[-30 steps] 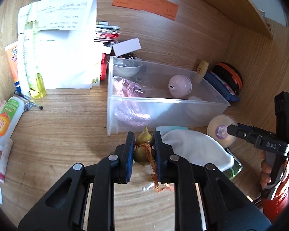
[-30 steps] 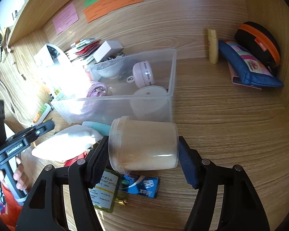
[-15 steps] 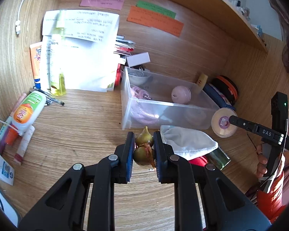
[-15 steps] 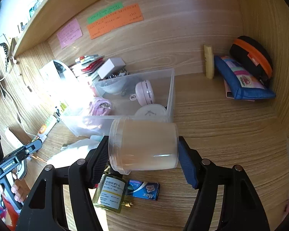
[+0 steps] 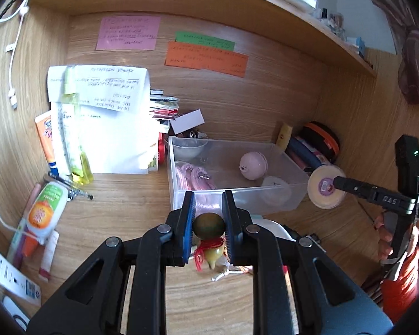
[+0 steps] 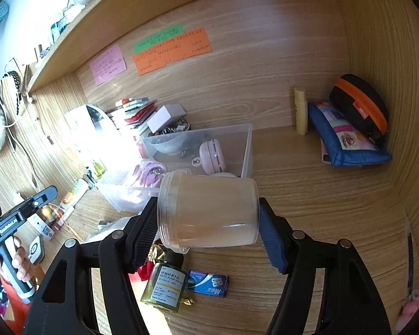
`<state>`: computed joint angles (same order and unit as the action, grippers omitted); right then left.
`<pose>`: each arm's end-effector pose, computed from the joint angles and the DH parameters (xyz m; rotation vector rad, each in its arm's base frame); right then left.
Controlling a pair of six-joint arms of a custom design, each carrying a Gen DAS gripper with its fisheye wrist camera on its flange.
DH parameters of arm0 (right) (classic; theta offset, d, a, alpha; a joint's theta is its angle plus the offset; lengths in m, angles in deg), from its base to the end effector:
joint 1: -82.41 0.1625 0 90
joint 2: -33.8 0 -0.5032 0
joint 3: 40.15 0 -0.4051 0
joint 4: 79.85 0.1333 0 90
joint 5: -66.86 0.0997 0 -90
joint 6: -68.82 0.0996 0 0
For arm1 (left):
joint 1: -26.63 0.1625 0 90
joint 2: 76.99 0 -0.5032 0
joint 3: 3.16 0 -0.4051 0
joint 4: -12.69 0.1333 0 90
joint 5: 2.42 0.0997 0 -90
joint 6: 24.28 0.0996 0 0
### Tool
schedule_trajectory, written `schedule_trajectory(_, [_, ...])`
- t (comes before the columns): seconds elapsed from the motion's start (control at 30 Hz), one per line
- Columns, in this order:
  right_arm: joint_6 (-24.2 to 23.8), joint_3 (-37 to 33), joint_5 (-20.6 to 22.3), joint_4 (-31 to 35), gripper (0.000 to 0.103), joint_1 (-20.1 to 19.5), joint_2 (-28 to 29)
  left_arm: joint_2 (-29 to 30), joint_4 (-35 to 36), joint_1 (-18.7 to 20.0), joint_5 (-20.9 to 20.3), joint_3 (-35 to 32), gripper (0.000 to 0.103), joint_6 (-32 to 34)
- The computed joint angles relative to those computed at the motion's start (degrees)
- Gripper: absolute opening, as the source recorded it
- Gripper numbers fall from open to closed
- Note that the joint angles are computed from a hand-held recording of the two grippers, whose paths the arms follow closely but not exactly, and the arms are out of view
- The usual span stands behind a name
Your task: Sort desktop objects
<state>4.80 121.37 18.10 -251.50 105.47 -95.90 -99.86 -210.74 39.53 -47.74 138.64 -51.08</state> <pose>-0.0549 -0.2396 0.3639 0.3492 -2.3497 1.2522 -0.3269 -0.2835 -0.0401 1.0009 2.4578 -1.0654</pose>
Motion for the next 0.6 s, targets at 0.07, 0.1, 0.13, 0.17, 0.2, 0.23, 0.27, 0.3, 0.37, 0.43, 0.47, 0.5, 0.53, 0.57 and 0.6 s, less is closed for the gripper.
schedule_trajectory(0.07, [0.22,0.02,0.18,-0.59,0.064,0.16,0.09,0.19,1.09,1.11,-1.03,-0.69,0.019,-0.03])
schedule_trajectory(0.1, [0.5,-0.03,-0.17,-1.14,0.064,0.63,0.48,0.24,1.51,1.68,-1.7,-0.91,0.019,-0.18])
schedule_trajectory(0.13, [0.49,-0.21,-0.39,-0.95,0.064,0.93,0.65,0.39,1.81,2.18,-2.1,-1.14,0.018,-0.58])
schedule_trajectory(0.17, [0.81,-0.34,-0.74,-1.35,0.064,1.39,1.16,0.54,2.01,2.69,-2.45,-1.41,0.019,-0.79])
schedule_trajectory(0.2, [1.45,-0.3,-1.26,-2.52,0.064,2.06,1.93,0.64,1.98,3.09,-2.79,-1.61,0.019,-0.74])
schedule_trajectory(0.23, [2.32,-0.3,-2.31,-4.62,0.064,3.28,3.35,0.74,1.86,3.42,-2.91,-1.81,0.019,-0.84])
schedule_trajectory(0.27, [2.95,-0.31,-2.78,-5.91,0.064,3.93,4.21,0.8,1.58,3.82,-3.15,-2.03,0.019,-0.51])
schedule_trajectory(0.3, [3.51,-0.4,-3.3,-6.91,0.064,4.65,5.03,0.85,1.41,4.0,-3.11,-2.24,0.019,-0.32])
schedule_trajectory(0.37, [4.61,-0.72,-4.16,-8.14,0.064,6.04,6.41,0.81,1.38,4.34,-2.8,-2.79,0.019,0.16])
schedule_trajectory(0.43, [5.27,-1.15,-4.52,-8.3,0.064,7.07,7.12,0.67,1.3,4.75,-2.85,-3.38,0.019,0.82])
schedule_trajectory(0.47, [5.69,-1.2,-4.73,-8.9,0.064,7.6,7.56,0.56,1.39,5.06,-2.97,-3.84,0.019,1.32])
schedule_trajectory(0.5, [6.09,-1.32,-4.98,-9.42,0.064,8.19,7.94,0.47,1.49,5.38,-3.09,-4.3,0.019,1.93])
schedule_trajectory(0.53, [6.57,-1.53,-5.61,-10.28,0.064,9.21,8.57,0.33,1.75,5.63,-3.06,-4.66,0.019,2.27])
schedule_trajectory(0.57, [7.17,-1.71,-6.25,-11.21,0.064,10.16,9.21,0.2,1.98,6.07,-3.14,-5.14,0.019,2.88])
schedule_trajectory(0.6, [7.79,-1.92,-7.06,-12.31,0.064,11.26,10.0,0.02,2.25,6.63,-3.46,-5.64,0.019,3.57])
